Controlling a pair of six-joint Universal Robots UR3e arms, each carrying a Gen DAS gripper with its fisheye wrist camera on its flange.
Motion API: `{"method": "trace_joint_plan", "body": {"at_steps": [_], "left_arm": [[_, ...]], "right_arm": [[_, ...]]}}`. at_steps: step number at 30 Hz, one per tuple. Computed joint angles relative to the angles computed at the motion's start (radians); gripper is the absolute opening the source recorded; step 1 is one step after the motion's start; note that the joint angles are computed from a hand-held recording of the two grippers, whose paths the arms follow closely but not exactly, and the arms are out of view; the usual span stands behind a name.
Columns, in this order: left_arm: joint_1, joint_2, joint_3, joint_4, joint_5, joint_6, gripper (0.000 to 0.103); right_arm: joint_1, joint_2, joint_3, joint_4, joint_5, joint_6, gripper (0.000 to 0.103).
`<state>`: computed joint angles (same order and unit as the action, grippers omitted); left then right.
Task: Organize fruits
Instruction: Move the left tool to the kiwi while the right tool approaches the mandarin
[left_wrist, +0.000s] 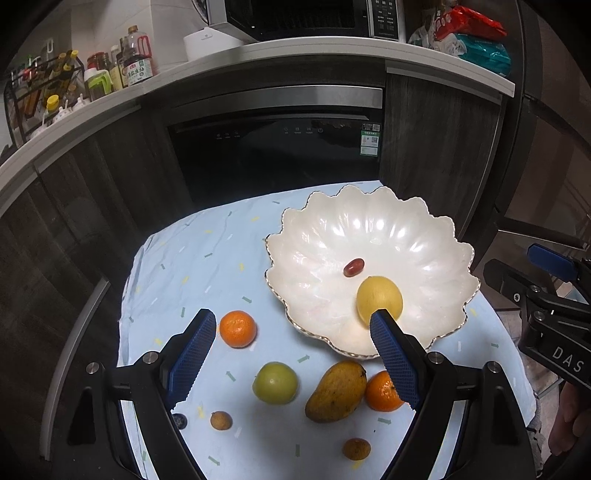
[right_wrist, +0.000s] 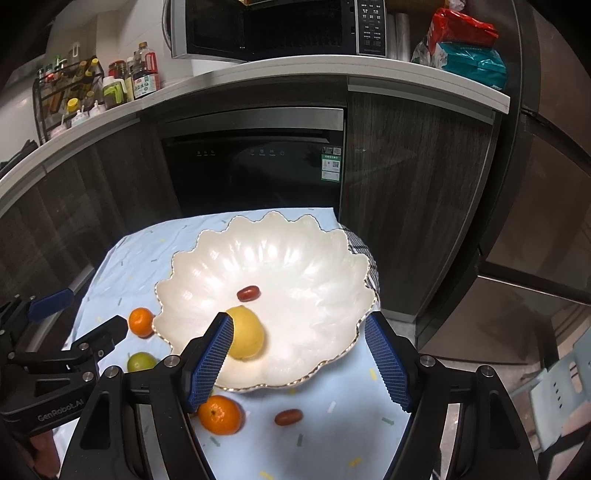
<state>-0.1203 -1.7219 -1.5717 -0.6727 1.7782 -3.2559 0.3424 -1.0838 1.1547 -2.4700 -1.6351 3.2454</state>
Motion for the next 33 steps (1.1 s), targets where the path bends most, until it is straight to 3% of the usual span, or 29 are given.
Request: {"method": "trace_joint_plan", "body": {"at_steps": [33], "left_arm": [[0.010,0.199,-0.313,0.083,0.014,-0.008,0.086]], "right_arm": [[0.071,-0.103,0.227,-0.100,-0.011,-0.021,0.074]]}}
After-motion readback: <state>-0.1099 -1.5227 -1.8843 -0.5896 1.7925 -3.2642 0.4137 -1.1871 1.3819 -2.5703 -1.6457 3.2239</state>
